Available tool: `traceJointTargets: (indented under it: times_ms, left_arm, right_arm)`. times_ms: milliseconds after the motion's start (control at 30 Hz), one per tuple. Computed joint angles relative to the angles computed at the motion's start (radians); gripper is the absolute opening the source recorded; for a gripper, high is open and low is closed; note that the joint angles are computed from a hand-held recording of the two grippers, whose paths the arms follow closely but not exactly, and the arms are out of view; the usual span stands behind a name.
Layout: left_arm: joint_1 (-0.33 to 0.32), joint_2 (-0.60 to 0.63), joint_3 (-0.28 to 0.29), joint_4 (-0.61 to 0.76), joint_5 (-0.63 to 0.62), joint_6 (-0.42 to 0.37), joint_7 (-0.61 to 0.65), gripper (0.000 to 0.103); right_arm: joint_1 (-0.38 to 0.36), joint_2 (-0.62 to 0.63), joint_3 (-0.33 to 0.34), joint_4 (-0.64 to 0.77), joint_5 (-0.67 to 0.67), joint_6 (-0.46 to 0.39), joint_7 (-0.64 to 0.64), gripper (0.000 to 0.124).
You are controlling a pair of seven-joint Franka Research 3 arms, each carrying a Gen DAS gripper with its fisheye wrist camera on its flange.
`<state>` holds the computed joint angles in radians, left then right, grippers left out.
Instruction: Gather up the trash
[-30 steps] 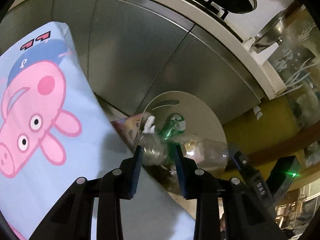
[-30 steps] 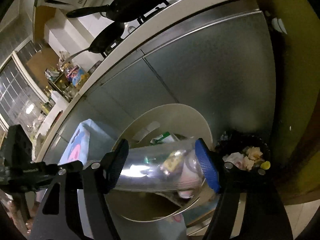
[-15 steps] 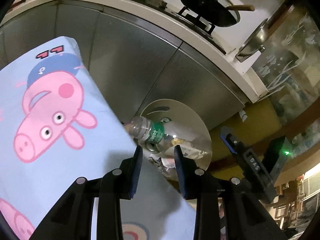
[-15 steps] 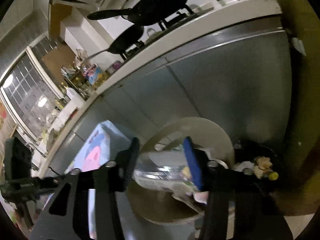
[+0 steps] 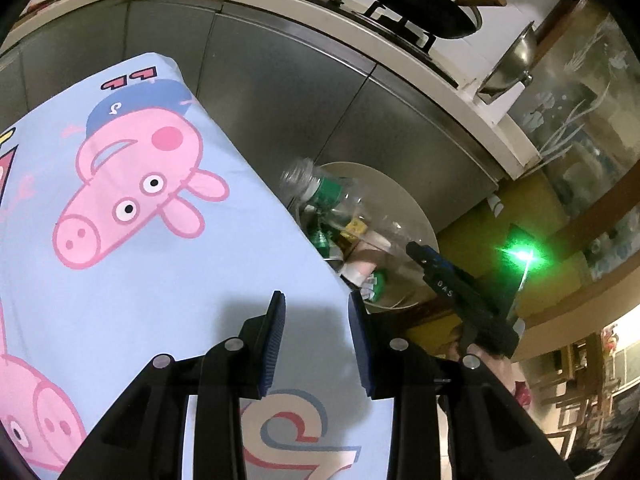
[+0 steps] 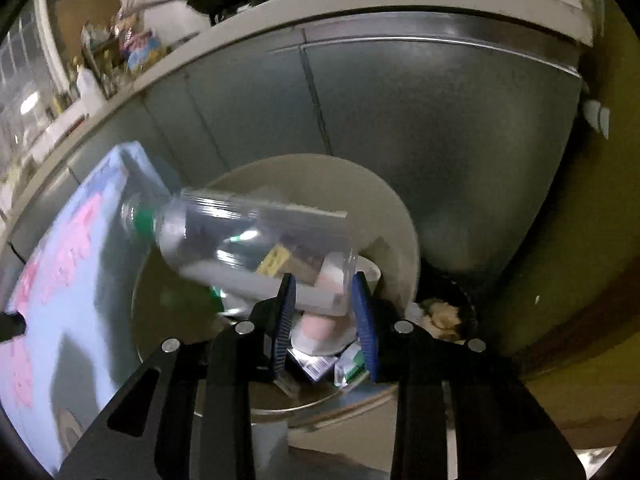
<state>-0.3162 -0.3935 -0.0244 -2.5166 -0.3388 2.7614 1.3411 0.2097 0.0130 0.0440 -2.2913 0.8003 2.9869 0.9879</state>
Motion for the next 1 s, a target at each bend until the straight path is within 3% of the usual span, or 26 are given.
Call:
traceJointTargets:
  times_ms: [167, 333, 400, 500, 733, 833, 1000]
  left_arm:
    - [0.012, -0.015, -0.011, -0.015, 0.02, 0.001, -0.017, 0.032]
    - [0.053, -0.049, -0.069, -0.038, 0.126, 0.007, -0.1, 0.032]
    - [0.067, -0.067, -0.089, -0.049, 0.181, 0.009, -0.14, 0.037]
    - [0.093, -0.112, -0.126, -0.075, 0.273, 0.01, -0.212, 0.044]
    - [0.127, -0.2, -0.181, -0.104, 0.448, -0.013, -0.352, 0.05]
    - [0.131, -0.235, -0.196, -0.113, 0.506, -0.022, -0.396, 0.057]
    - [0.12, -0.291, -0.201, -0.131, 0.568, -0.035, -0.447, 0.059]
  right_arm:
    - [0.022, -0.08, -0.014, -0.039, 0.308, 0.011, -0.24, 0.029]
    - [0.063, -0.175, -0.037, -0.098, 0.403, -0.024, -0.297, 0.03]
    - [0.085, -0.217, -0.043, -0.129, 0.432, -0.026, -0.311, 0.031]
    - [0.112, -0.272, -0.045, -0.171, 0.434, -0.029, -0.302, 0.031]
    - [0.169, -0.397, -0.064, -0.249, 0.385, -0.013, -0.208, 0.034]
    - [0.19, -0.46, -0.074, -0.289, 0.358, 0.001, -0.161, 0.043]
    - [0.221, -0.564, -0.094, -0.347, 0.292, -0.003, -0.074, 0.046]
